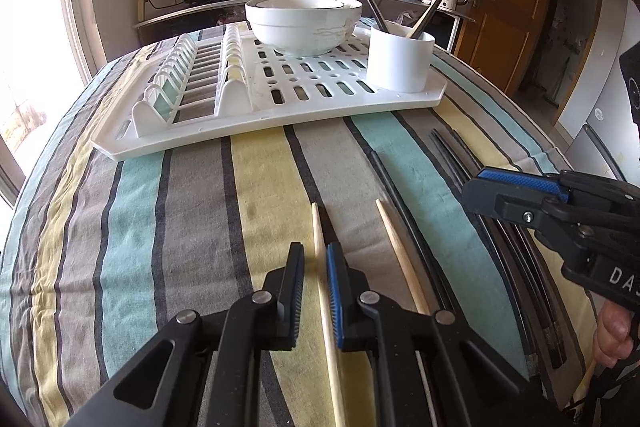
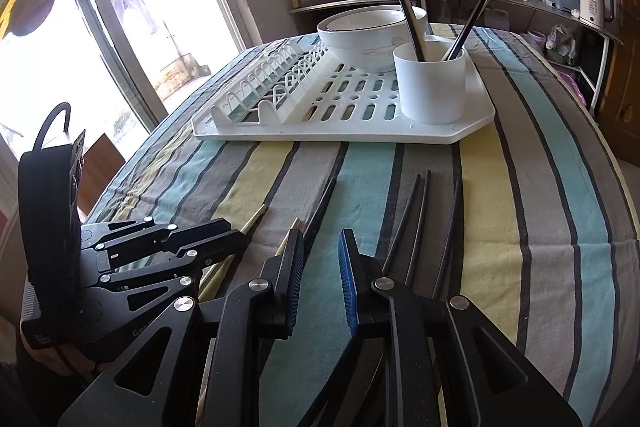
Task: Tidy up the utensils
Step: 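Move both tools back toward the remaining chopsticks on the cloth, then grasp a wooden chopstick with the left tool while the right tool grasps a black one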
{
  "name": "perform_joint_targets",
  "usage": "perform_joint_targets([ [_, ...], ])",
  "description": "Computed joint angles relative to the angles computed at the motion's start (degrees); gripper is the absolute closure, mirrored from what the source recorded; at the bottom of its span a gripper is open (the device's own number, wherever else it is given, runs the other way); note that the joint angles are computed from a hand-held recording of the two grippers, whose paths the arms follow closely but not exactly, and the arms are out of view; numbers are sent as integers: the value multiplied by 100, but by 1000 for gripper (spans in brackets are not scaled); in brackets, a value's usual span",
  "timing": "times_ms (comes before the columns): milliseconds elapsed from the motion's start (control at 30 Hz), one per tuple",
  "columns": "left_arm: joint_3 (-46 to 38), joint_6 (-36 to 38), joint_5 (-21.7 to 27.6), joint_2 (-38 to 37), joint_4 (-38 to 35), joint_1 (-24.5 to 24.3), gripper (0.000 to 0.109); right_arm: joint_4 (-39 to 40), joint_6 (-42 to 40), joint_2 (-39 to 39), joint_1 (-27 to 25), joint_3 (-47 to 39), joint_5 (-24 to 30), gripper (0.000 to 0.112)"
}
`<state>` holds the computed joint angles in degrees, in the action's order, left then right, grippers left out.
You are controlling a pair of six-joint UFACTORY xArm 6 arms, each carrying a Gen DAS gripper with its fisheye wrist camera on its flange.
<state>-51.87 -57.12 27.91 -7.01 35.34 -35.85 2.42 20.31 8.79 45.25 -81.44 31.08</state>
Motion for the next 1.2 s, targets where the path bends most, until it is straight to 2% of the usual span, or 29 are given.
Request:
perform_joint_targets([
  [100, 47, -67, -53, -33, 8, 35, 103, -301, 280, 74, -60, -114, 192, 93],
  [367, 143, -100, -191, -92, -23, 76, 103, -643, 689, 339, -210, -430, 715, 93],
  [633, 156, -18, -239, -98, -132, 97, 103, -704, 686, 702, -263, -952, 1137, 93],
  [867, 144, 111, -231, -94, -255, 100, 103, -921, 477, 1155, -214, -1764, 1869, 94],
  [900, 143, 131, -240, -92, -283, 105, 103, -1013, 490, 1192, -199, -1826, 1930, 99],
  [933, 138, 155, -245, -88, -319, 109, 103, -1046, 481, 1221, -199, -1868, 1957, 105],
  [1067, 108, 279, -263, -66, -477, 134, 104, -860, 319, 1232, -235, -1870, 1884, 105],
  [1200, 116, 234, -276, -164, -419, 129, 104, -702, 262, 991, -263, -1592, 1506, 106],
])
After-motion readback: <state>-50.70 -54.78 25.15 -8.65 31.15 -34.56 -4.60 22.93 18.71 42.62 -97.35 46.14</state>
